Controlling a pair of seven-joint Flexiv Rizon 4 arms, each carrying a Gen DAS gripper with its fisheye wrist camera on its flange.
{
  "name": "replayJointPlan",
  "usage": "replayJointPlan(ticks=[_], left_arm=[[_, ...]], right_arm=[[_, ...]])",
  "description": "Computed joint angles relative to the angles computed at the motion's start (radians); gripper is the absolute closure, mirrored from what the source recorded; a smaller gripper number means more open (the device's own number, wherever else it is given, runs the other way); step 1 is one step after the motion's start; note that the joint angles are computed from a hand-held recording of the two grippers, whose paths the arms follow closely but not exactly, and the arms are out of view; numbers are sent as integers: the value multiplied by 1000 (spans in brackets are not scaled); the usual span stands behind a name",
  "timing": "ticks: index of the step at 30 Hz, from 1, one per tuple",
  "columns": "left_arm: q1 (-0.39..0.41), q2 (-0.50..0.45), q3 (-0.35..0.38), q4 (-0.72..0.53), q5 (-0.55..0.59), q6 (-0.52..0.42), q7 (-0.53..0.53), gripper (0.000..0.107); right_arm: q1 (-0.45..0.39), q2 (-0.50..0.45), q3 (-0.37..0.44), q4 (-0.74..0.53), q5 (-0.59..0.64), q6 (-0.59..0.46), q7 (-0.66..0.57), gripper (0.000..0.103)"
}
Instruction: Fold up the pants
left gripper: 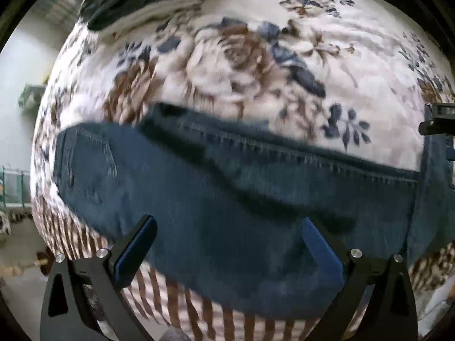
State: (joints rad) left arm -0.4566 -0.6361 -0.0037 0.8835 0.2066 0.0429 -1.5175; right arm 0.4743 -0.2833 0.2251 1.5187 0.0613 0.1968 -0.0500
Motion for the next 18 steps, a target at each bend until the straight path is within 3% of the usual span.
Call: replayJointPlan(ticks=[2, 5, 6, 9, 14, 18], left_arm=[[1, -28, -4, -41, -10, -16, -4, 4], [-7, -52, -3, -81, -13, -44, 2, 4], [-10, -60, -2, -97, -16, -58, 1, 4], [-9, -67, -4, -113, -37, -80, -6, 4], [-2, -50, -14, -101, -79, -83, -29, 4], [11, -28, -25, -75, -118, -61, -64, 4]], right_arm=[[-8, -22, -2, -17, 19, -18, -18, 17], [2, -48, 3, -55, 3, -112, -74, 52], [10, -45, 5, -53, -13, -130, -89, 69], [35, 24, 14, 28, -54, -58, -41, 95], [65, 222, 44, 168, -182, 23, 155, 97], [55, 387, 85, 226, -327, -18, 327, 97]])
